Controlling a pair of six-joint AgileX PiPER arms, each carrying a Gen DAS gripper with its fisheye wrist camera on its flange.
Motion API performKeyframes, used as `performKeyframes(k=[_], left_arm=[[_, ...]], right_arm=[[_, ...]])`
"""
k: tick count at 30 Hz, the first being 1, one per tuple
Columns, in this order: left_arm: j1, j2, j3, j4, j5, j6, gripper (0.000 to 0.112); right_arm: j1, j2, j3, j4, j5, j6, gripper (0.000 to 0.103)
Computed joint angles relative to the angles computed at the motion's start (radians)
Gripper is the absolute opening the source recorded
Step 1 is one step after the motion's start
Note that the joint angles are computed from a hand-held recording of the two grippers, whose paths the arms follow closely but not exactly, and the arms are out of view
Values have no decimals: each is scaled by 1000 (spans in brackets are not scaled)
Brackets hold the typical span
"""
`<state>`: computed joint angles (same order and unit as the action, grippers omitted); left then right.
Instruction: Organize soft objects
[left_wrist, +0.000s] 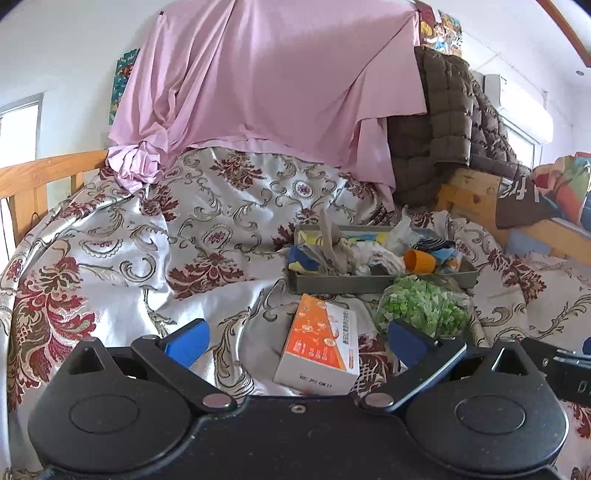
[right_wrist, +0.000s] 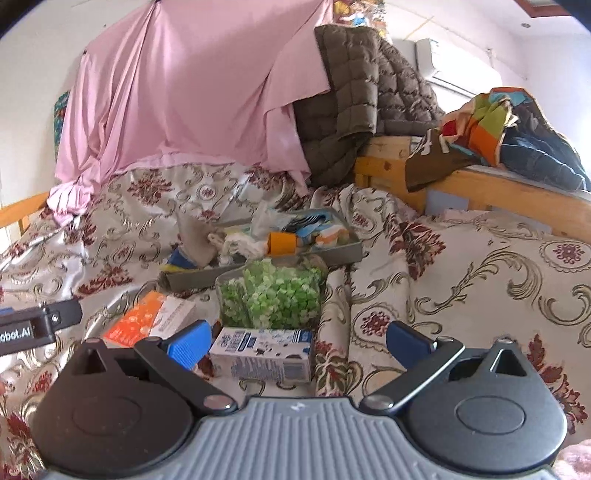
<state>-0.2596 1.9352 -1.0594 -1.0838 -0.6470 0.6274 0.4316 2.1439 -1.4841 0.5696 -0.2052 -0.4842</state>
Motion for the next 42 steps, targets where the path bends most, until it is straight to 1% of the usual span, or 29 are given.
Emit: performKeyframes(k=[2,4,5,10,17,18,22,26,32,42], left_arm=[[-4,6,-12,-49,7,33,102],[-6,9,-15,-78,8,47,102],[-7,10,-13,-82,6,48,102],[-8,12,-14,-94,11,47,102],[-15,17,-18,-113,7,66,102],[-15,17,-19,-115,8,67,102],[-17,19,-21,-121,9,72,102],[-17,19,-20,-120,8,71,102],[-16,21,-21,-122,9,72,102],[-15,28,-23,-134,9,82,102]], right_arm=[[5,4,-5,32,6,-47,103],[7,6,-9,31,13,-51,103],[6,8,-11,32,17,-51,103],[6,18,-34,145,43,-159,103],[-1,33,-63,165,87,-187,103],[-2,35,-68,201,93,-221,103],[-3,37,-73,246,99,-257,103],[-4,43,-85,386,107,-394,103],[-5,48,-96,511,114,-521,103],[-5,48,-96,525,114,-535,103]])
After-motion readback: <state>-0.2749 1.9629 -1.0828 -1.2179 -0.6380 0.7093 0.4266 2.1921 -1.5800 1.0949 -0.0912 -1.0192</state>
